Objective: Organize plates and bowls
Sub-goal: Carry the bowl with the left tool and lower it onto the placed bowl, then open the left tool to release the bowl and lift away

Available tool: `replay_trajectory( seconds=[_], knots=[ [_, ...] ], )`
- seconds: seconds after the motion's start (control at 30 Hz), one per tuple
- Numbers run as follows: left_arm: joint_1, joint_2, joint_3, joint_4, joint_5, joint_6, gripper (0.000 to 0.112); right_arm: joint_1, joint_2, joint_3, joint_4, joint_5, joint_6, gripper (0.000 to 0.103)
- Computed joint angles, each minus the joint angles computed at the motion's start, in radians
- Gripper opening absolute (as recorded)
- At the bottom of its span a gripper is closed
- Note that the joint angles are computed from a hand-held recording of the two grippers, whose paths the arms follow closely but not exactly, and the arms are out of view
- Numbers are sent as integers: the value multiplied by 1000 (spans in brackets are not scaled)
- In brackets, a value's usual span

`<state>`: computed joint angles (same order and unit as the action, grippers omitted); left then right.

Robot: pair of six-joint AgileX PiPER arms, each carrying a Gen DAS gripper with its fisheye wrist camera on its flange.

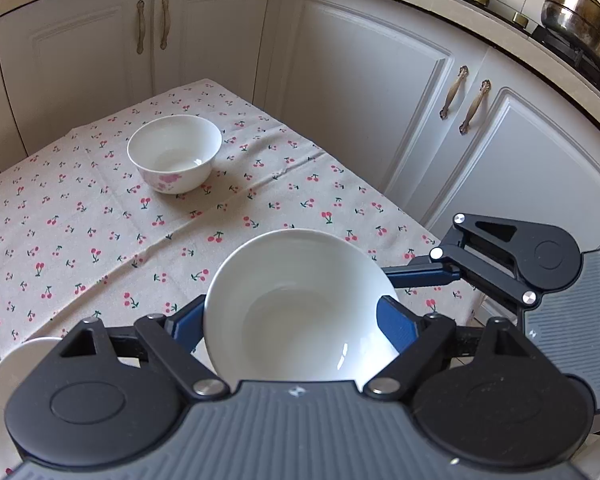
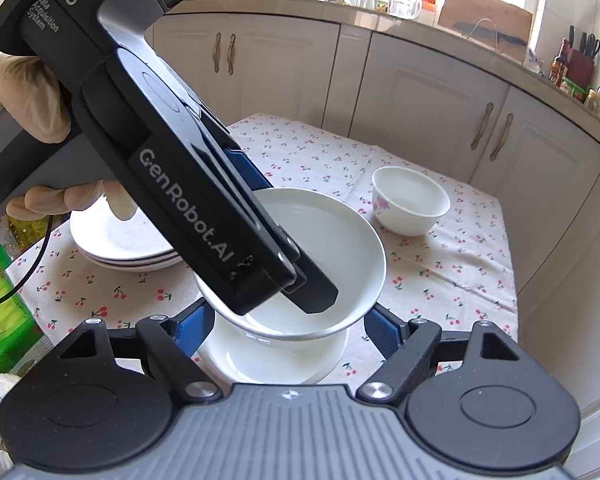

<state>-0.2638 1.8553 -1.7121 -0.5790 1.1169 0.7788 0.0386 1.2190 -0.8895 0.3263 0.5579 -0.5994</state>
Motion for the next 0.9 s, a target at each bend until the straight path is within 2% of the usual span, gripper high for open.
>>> replay_trajectory(
  seconds=[0.9],
  knots=[
    [-22, 36, 33, 36, -17, 7, 87, -25, 48, 16, 62, 37, -29, 85]
  ],
)
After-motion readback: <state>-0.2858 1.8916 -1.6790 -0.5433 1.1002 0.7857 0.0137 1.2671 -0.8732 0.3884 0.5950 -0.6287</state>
